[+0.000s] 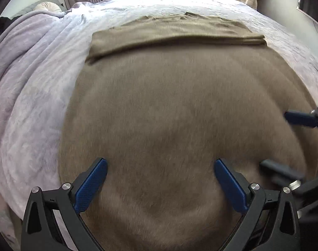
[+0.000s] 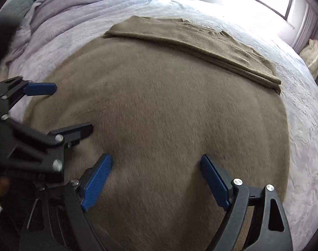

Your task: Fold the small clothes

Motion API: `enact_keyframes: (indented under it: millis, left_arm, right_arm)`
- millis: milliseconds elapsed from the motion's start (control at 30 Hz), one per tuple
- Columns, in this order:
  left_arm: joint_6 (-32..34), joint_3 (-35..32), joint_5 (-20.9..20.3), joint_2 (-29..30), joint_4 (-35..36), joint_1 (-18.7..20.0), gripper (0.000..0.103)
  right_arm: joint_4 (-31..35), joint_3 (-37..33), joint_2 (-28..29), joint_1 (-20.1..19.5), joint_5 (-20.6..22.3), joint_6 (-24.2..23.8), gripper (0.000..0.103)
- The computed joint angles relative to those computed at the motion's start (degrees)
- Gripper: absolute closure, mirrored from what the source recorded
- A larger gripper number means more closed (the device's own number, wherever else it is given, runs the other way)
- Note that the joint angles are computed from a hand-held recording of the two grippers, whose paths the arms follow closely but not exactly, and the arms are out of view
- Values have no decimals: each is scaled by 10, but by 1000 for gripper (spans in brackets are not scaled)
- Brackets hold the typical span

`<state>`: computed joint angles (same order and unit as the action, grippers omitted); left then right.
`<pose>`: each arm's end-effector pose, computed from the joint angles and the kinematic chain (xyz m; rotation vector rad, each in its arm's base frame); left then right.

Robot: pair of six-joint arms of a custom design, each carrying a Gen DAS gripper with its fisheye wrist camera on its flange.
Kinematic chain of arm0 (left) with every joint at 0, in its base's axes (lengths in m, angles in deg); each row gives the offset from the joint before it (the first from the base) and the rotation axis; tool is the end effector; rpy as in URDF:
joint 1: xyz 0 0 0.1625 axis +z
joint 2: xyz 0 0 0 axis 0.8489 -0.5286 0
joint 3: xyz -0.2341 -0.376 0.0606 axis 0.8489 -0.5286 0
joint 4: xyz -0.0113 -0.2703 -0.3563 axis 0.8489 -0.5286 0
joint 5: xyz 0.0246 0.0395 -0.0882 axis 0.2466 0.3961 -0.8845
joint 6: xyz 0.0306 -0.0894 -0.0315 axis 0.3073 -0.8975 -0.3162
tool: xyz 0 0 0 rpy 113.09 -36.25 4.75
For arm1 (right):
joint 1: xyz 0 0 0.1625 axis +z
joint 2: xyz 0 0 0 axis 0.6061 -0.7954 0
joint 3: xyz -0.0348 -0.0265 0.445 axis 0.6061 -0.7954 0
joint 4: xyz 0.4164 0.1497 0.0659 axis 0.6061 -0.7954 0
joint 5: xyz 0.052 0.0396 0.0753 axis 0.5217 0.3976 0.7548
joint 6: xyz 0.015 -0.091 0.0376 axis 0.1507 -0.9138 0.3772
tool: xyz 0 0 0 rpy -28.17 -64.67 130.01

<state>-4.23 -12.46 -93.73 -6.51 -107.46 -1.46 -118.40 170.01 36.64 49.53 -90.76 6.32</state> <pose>-0.3214 -0.8442 -0.0492 0.9173 2.3023 -0.3377 0.0320 -0.7792 0.2537 0.3573 -2.2463 0.5900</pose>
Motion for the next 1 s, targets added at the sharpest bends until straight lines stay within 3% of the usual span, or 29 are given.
enact_keyframes:
  millis: [133,333,433,567,667,767,800,867,1000]
  left_arm:
    - [9,103,-7,-63,-41,8,0]
    - [37,172,16,-108,-56,14,0]
    - [51,184,17,-124,-85,5,0]
    - [49,143,-37,-109,-103,-1,0]
    - [22,69,-77,-67,-47,6,0]
    - [5,30,-60,-35,12,10,0]
    - [11,36,-53,-34,7,10,0]
    - [29,81,-60,-57,-32,15,0]
    - [26,132,-48,-96,-27,30,0]
  right_arm:
    - [-53,103,-67,-18,23,-33,13]
    - [-190,208,-98,-23,-35,-152,12]
    - [-187,219,-106,-12,-66,-172,12]
    - [-168,203,-119,-1,-16,-138,12]
    - [-136,164,-102,0,13,-100,12]
    - [-82,131,-84,-7,5,-61,12]
    - [-73,132,-82,-11,-4,-53,12]
    - [-103,160,-97,-22,17,-74,12]
    - [-146,214,-131,-35,11,-104,12]
